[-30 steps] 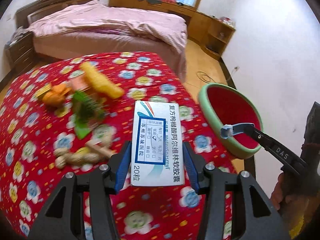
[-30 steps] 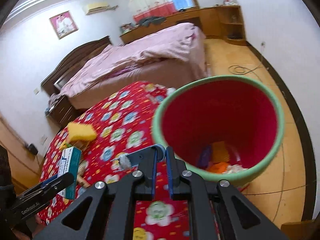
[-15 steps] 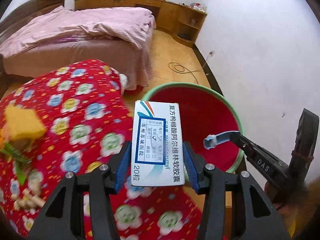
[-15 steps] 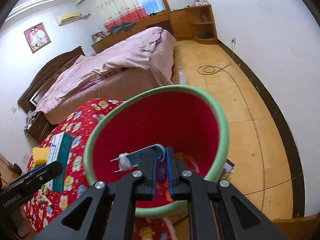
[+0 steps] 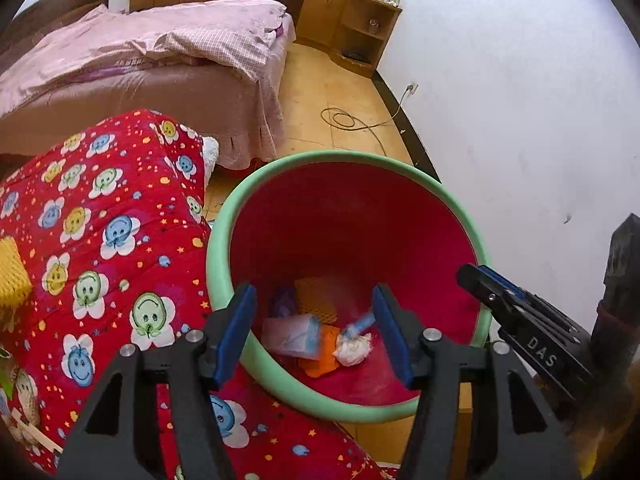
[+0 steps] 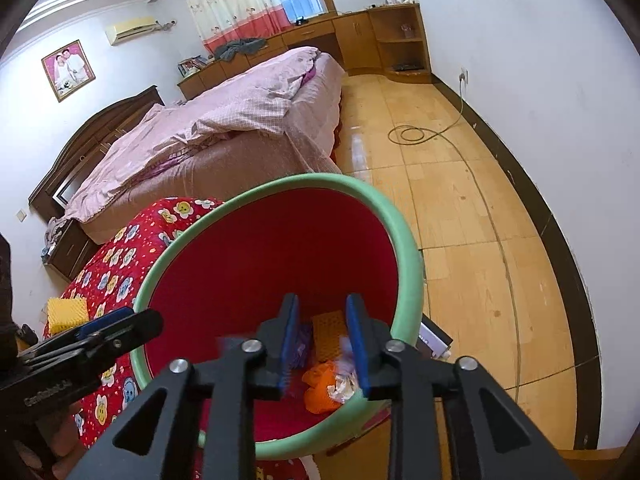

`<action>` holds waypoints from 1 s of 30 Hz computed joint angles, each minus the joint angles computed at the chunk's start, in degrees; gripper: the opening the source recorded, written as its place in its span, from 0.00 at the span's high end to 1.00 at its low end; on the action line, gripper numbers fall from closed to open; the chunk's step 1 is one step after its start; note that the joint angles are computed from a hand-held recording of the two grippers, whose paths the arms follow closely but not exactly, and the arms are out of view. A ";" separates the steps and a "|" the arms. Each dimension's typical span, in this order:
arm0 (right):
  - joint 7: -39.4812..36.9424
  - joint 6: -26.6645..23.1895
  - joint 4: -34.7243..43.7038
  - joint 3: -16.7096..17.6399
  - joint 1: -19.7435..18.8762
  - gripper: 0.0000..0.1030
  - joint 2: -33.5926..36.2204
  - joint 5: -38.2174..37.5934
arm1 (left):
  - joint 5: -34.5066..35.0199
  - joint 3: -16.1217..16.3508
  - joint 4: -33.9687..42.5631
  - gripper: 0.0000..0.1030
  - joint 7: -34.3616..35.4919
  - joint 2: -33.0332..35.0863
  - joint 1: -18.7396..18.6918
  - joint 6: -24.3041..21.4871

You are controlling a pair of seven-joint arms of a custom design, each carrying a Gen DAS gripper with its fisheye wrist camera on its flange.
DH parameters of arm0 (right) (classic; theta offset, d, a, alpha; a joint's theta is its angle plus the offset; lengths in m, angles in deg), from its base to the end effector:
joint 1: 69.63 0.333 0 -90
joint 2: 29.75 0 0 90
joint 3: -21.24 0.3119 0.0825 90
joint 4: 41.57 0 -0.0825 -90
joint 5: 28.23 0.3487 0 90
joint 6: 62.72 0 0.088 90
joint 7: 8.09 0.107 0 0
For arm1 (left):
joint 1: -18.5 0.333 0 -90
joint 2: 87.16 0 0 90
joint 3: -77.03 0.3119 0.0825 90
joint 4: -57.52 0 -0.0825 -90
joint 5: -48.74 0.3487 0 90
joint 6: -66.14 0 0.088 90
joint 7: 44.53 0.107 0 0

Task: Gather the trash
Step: 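Open the left tool to drop the medicine box while the right drops the clip into the bin, then move the left tool to the green snack bag and grasp it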

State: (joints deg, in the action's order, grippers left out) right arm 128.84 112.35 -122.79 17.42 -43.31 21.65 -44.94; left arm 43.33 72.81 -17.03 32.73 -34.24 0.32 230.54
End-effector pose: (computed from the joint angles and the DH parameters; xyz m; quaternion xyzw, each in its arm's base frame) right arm 0.6711 0.3187 0.2654 -0.6243 0.6901 -0.1459 0.3356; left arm 0.7116 -0.2672 0.2765 -0.6573 0.6822 -0.3038 0.1017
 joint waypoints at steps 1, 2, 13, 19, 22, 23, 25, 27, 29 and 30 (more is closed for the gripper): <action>0.04 0.43 -0.30 -0.12 0.07 0.69 -0.19 -0.06 | -0.16 0.06 -0.32 0.42 -0.32 -0.17 0.04 0.03; -0.01 0.52 -0.16 -0.02 0.03 0.67 -0.12 -0.02 | -0.46 -0.58 -1.18 0.42 0.06 -0.58 0.55 0.73; -0.26 3.46 -2.28 0.00 1.52 0.63 -1.87 -0.31 | -2.37 2.13 -16.62 0.42 -2.07 -9.85 -0.19 9.38; -1.26 5.20 -4.28 0.80 2.34 0.61 -3.42 -0.50 | -3.27 5.19 -25.31 0.42 -3.90 -15.05 -1.77 13.39; -1.82 5.78 -5.00 1.29 2.83 0.60 -4.01 -0.42 | -3.56 7.45 -29.90 0.42 -4.82 -17.83 -3.20 15.01; -2.06 5.92 -5.18 1.61 2.89 0.60 -4.18 -0.37 | -3.65 8.35 -31.65 0.42 -5.15 -18.86 -3.81 15.70; -2.68 6.15 -5.35 2.32 2.91 0.60 -4.38 -0.31 | -3.94 9.85 -34.41 0.42 -5.69 -20.46 -4.81 16.80; -3.34 6.30 -5.41 2.96 3.04 0.60 -4.54 -0.26 | -4.44 11.92 -37.23 0.42 -6.40 -22.02 -6.20 17.93; -4.09 6.28 -5.28 3.67 3.22 0.59 -4.61 -0.25 | -5.02 13.68 -39.53 0.42 -6.90 -23.34 -7.45 18.75; -4.65 6.16 -5.07 4.35 3.11 0.59 -4.57 -0.26 | -5.39 14.71 -41.18 0.42 -7.16 -24.32 -8.16 19.42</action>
